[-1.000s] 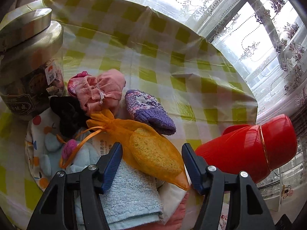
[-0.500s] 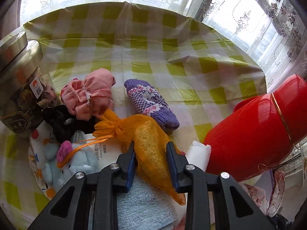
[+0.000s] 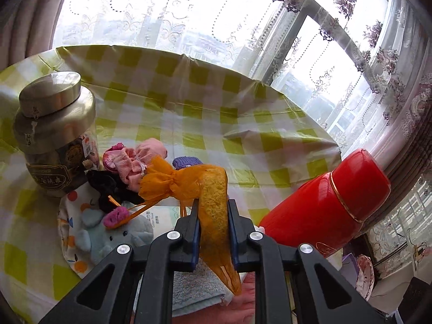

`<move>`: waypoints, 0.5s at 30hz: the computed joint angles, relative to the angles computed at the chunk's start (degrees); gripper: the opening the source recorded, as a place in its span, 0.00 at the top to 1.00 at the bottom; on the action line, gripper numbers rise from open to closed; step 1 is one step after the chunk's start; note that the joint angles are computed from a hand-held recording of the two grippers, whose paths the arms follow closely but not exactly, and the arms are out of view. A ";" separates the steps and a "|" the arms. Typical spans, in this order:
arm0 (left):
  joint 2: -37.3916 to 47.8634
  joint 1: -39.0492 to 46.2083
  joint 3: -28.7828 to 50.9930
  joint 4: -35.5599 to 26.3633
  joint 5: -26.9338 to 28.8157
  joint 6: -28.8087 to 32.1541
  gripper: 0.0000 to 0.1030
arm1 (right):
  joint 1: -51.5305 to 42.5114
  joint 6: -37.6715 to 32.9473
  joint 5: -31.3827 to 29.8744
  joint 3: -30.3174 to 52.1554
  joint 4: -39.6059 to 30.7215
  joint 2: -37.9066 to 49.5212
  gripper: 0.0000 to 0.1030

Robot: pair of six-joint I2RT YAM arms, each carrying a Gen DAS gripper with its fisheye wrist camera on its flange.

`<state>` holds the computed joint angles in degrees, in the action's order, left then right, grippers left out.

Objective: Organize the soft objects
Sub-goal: 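Grasp the orange mesh sponge bag with the left tool while the right tool lifts the patterned cloth, then carry both items over the white box and open both tools to release them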

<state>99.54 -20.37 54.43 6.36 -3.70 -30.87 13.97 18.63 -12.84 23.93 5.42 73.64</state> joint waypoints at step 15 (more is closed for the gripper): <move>-22.87 -6.52 -19.77 0.00 -5.39 -7.53 0.83 | -2.80 -4.59 0.00 0.86 -6.10 -3.45 0.80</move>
